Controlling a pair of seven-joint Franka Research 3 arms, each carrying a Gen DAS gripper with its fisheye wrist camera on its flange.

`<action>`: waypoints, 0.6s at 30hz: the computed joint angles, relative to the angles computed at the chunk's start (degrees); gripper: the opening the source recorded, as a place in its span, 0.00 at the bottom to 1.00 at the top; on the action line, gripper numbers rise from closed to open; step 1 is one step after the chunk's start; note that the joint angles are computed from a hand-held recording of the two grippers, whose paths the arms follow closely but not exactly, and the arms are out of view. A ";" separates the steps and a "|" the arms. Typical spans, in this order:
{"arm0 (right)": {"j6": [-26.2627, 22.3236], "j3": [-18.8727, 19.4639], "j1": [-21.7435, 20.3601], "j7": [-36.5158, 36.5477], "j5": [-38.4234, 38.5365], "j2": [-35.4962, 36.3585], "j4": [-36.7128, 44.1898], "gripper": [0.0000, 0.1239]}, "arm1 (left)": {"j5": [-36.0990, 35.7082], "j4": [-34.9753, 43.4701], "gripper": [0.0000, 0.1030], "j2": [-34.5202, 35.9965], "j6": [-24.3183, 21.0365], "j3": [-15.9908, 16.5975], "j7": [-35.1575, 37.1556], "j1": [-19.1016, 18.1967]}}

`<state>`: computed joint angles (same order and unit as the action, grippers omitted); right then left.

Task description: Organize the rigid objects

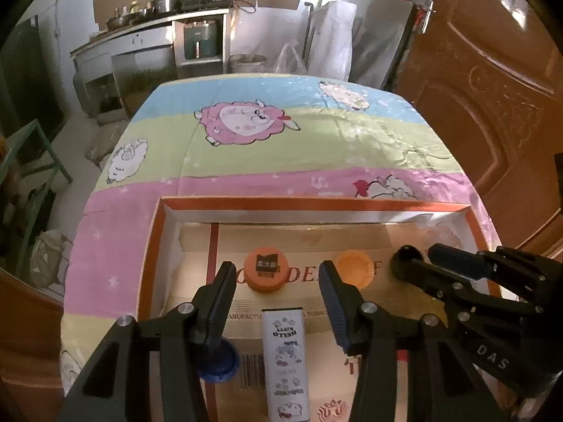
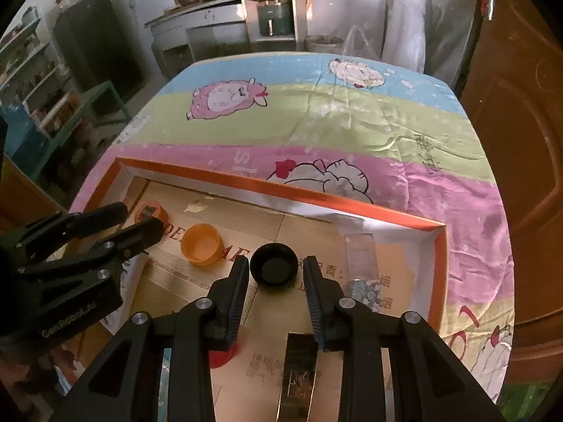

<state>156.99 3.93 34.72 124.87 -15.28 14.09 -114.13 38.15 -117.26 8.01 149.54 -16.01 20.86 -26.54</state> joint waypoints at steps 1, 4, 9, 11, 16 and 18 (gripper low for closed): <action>0.13 -0.14 0.15 0.39 -0.29 -0.30 -0.27 0.27 | 0.49 -0.07 0.47 -0.28 -0.20 0.01 -0.36 -0.17; 0.63 -0.98 1.00 3.61 -3.03 -1.81 -1.72 0.27 | 1.75 -0.88 0.47 -1.51 -0.27 -0.16 -1.67 -0.42; 2.84 -0.98 0.92 9.49 -7.97 -5.01 -5.15 0.27 | 4.89 -3.02 0.47 -4.38 -0.32 -0.87 -5.75 -0.74; 3.82 -0.69 0.69 12.55 -10.70 -6.64 -6.79 0.30 | 7.13 -4.21 0.47 -6.11 -0.57 -1.41 -8.65 -0.89; 5.57 1.10 -0.87 23.05 -20.16 -11.63 -11.57 0.48 | 13.28 -7.47 0.47 -11.18 -2.38 -3.97 -16.53 -0.81; 5.92 2.45 -1.86 27.30 -23.78 -13.96 -13.76 0.49 | 15.53 -8.18 0.47 -13.01 -5.33 -5.53 -19.55 -1.07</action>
